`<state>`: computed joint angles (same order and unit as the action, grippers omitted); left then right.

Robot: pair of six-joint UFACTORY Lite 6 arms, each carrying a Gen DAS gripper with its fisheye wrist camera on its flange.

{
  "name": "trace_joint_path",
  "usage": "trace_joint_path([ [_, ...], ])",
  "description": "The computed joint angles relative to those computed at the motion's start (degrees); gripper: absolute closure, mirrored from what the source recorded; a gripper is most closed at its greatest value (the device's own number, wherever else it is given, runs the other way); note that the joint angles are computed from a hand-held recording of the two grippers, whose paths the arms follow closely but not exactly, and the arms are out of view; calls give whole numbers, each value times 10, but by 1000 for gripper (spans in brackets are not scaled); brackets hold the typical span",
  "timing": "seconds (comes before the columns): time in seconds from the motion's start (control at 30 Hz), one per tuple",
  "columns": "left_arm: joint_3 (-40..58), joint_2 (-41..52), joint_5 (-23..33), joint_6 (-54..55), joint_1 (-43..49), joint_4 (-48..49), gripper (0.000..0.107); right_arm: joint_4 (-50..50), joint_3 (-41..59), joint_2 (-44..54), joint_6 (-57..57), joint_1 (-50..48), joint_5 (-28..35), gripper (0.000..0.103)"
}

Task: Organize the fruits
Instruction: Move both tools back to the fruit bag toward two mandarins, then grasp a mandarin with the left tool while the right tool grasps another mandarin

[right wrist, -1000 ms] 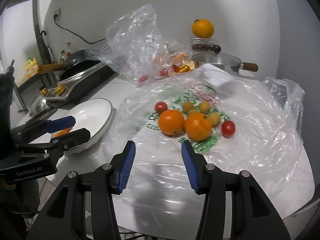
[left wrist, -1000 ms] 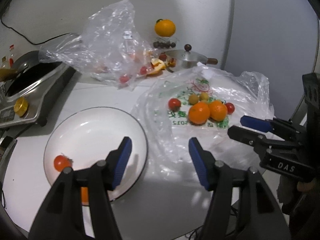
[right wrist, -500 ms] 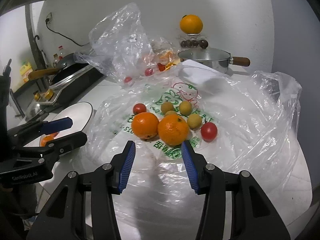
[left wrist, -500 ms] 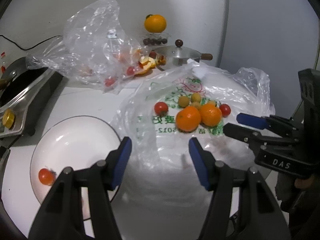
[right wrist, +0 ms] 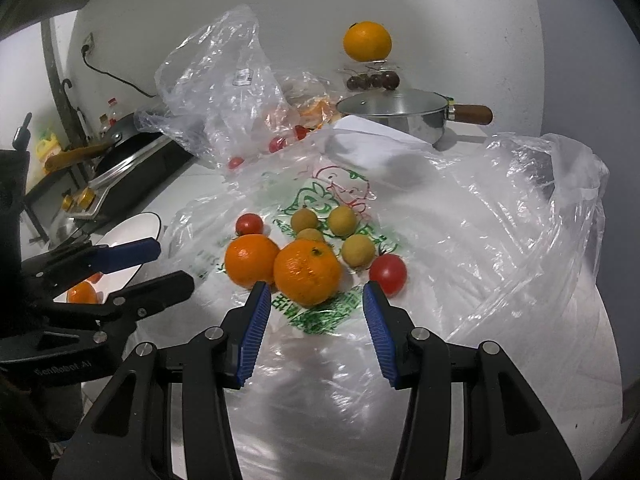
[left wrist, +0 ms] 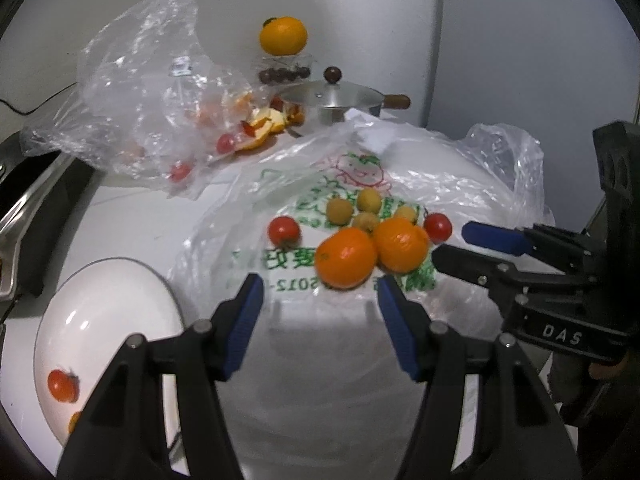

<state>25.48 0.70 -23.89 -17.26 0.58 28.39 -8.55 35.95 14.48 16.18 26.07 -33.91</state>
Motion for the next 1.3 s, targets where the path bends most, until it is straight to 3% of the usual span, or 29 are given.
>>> trace_joint_path([
  [0.67,137,158,17,122,-69,-160,46,-180,46,42,125,-61,-3,53],
  [0.8,148,167,17,93,-62,-123,47,-191,49,44,135,-63,2,53],
  [0.97,157,184,20,47,-59,-56,61,-198,64,51,145,-59,20,53],
  [1.3,145,173,5,-7,-24,25,62,-210,116,73,169,-46,60,53],
])
